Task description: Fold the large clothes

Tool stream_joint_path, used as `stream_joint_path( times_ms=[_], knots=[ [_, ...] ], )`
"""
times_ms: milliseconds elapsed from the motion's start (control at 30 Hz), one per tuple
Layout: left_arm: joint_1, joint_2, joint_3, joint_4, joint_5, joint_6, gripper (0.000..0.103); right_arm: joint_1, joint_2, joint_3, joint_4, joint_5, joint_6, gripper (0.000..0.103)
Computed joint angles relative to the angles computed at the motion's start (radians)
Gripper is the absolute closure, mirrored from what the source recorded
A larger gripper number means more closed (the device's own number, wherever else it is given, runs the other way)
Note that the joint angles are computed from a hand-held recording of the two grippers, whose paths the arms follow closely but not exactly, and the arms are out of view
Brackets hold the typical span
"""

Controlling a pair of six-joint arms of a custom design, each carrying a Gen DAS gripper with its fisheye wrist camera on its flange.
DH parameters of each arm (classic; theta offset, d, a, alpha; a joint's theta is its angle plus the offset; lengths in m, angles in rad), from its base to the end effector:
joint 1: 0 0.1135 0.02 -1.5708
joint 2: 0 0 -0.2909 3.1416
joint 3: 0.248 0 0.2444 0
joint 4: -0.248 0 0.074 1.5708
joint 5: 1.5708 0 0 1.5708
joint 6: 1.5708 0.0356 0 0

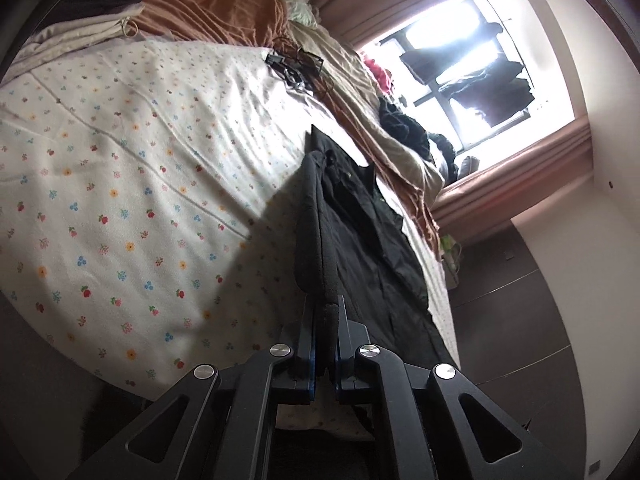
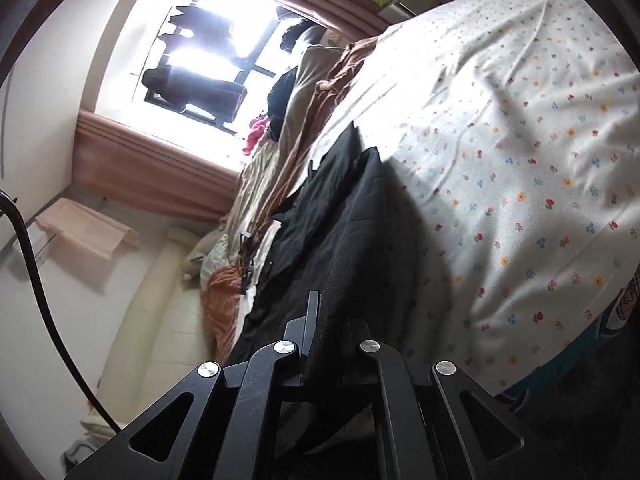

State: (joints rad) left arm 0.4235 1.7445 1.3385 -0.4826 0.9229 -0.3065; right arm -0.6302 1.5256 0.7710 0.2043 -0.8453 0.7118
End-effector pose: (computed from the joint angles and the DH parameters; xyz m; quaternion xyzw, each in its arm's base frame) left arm 0.3507 0.1269 0.2875 -0.1621 0.8414 -0.4014 0.3236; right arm 0.2611 -0.1575 0.2345 0.3379 0.7479 0.3758 0.4305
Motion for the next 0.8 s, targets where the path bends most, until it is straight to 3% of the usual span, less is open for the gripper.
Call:
stream_joint_path(
  times_ms=[267, 500, 800],
  knots=[
    [0.095, -0.112, 0.007, -0.043, 0.105, -0.06, 0.098, 0.003, -0.181, 0.037, -0.132, -0.046, -0.024, 0.098],
    [0.225, -0.171, 0.081, -0.283, 0.196, 0.057, 0.098, 0.024, -0.326, 0.076, -0.264, -0.066, -0.046, 0.098],
    [0.384, -0.193, 0.214, -0.583, 0.358, 0.229, 0.098, -0.026, -0.482, 0.073, -0.345, -0.137, -0.045, 0.098]
  ],
)
